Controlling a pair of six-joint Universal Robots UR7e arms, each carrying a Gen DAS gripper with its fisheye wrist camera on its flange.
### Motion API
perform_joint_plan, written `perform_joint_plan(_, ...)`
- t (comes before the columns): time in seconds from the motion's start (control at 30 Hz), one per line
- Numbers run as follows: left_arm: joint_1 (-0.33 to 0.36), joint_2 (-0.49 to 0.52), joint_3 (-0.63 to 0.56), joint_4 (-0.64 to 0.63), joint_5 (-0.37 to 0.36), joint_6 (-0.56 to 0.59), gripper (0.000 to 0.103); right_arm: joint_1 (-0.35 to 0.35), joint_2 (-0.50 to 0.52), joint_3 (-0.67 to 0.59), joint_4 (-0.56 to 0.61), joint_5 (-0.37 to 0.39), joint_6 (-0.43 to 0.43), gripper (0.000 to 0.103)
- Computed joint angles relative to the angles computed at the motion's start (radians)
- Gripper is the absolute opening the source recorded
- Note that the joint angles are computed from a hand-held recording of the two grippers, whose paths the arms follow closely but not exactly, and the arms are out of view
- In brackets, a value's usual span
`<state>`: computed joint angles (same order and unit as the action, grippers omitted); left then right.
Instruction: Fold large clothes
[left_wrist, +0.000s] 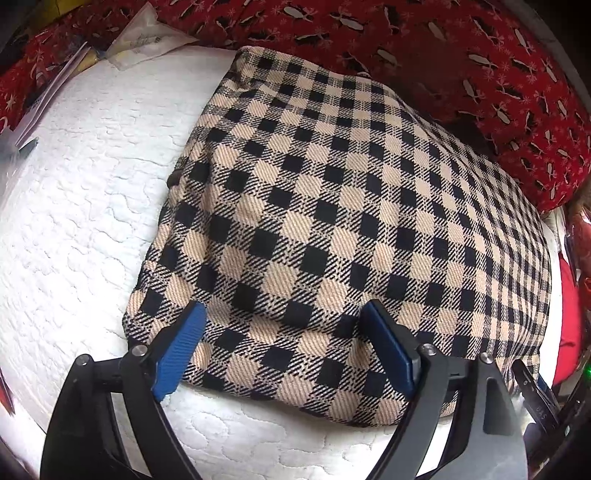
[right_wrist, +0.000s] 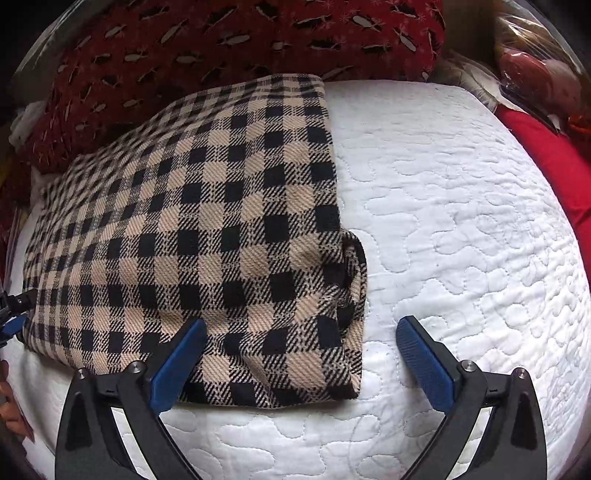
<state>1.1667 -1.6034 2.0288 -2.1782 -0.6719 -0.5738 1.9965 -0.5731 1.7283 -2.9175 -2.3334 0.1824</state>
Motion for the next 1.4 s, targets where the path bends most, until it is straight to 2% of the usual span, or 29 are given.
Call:
perform_joint_plan(0.03, 0.002, 0.001, -0.003, 0.002, -0.001, 0.000, 0.088, 0.000, 0.000, -0.015, 0.039, -0.010, 0.021, 0.102)
perform_joint_plan(0.07, 0.002, 0.003, -0.004, 0.002, -0.004, 0.001, 0.088, -0.003, 0.019, -0.072, 0.062, 0.006, 0.002, 0.102)
perform_joint_plan(0.17, 0.013, 0.004, -0.035, -0.006, -0.046, 0.028, 0.087, 0.006, 0.048, -0.185, 0.199, -0.032, 0.055, 0.100)
perform_joint_plan(0.2, 0.017, 0.009, -0.051, -0.035, -0.057, 0.051, 0.087, 0.011, 0.046, -0.196, 0.190, -0.044, 0.055, 0.100)
perform_joint_plan(0.27, 0.010, 0.007, -0.062, -0.117, -0.067, 0.093, 0.087, 0.017, 0.053, -0.215, 0.097, -0.042, 0.013, 0.100)
perform_joint_plan(0.33, 0.007, 0.025, -0.101, -0.156, -0.062, 0.134, 0.087, 0.014, 0.067, -0.268, 0.062, -0.018, -0.019, 0.101)
perform_joint_plan(0.43, 0.039, 0.077, -0.197, -0.166, -0.065, 0.194, 0.087, -0.018, 0.092, -0.370, 0.107, 0.057, -0.023, 0.101)
perform_joint_plan(0.6, 0.153, 0.175, -0.383, -0.124, -0.065, 0.245, 0.087, -0.086, 0.142, -0.527, 0.181, 0.125, 0.021, 0.100)
perform_joint_plan(0.7, 0.224, 0.220, -0.476, -0.098, -0.130, 0.218, 0.087, -0.123, 0.166, -0.597, 0.222, 0.176, 0.043, 0.098)
perform_joint_plan(0.87, 0.323, 0.267, -0.553, -0.059, -0.346, 0.181, 0.087, -0.157, 0.216, -0.679, 0.234, 0.273, 0.015, 0.094)
perform_joint_plan(0.9, 0.328, 0.274, -0.558, -0.049, -0.363, 0.181, 0.087, -0.161, 0.224, -0.694, 0.230, 0.300, -0.010, 0.090)
perform_joint_plan(0.93, 0.322, 0.279, -0.553, -0.053, -0.348, 0.195, 0.088, -0.162, 0.229, -0.703, 0.233, 0.334, -0.029, 0.075)
perform_joint_plan(0.97, 0.313, 0.279, -0.542, -0.068, -0.338, 0.225, 0.087, -0.162, 0.230, -0.708, 0.241, 0.366, -0.038, 0.052)
perform_joint_plan(1.0, 0.313, 0.276, -0.535, -0.083, -0.354, 0.253, 0.087, -0.162, 0.238, -0.731, 0.272, 0.393, -0.042, 0.042)
perform_joint_plan(1.03, 0.308, 0.274, -0.524, -0.120, -0.370, 0.275, 0.066, -0.154, 0.242, -0.735, 0.277, 0.379, -0.044, 0.036)
perform_joint_plan(1.07, 0.300, 0.270, -0.506, -0.163, -0.371, 0.292, 0.016, -0.147, 0.251, -0.749, 0.273, 0.354, -0.057, 0.023)
perform_joint_plan(1.1, 0.289, 0.274, -0.506, -0.164, -0.347, 0.299, 0.006, -0.138, 0.254, -0.751, 0.251, 0.335, -0.088, 0.010)
perform_joint_plan(1.13, 0.276, 0.277, -0.505, -0.165, -0.313, 0.300, 0.007, -0.134, 0.252, -0.745, 0.226, 0.331, -0.103, 0.005)
perform_joint_plan(1.17, 0.261, 0.273, -0.492, -0.195, -0.286, 0.312, 0.007, -0.130, 0.232, -0.700, 0.169, 0.344, -0.109, 0.004)
perform_joint_plan(1.23, 0.241, 0.273, -0.484, -0.241, -0.259, 0.340, 0.006, -0.132, 0.209, -0.662, 0.072, 0.415, -0.132, 0.004)
perform_joint_plan(1.3, 0.227, 0.258, -0.470, -0.304, -0.265, 0.360, 0.006, -0.124, 0.204, -0.666, 0.024, 0.448, -0.159, 0.004)
perform_joint_plan(1.4, 0.224, 0.261, -0.477, -0.398, -0.288, 0.378, 0.006, -0.120, 0.211, -0.699, -0.003, 0.455, -0.162, 0.004)
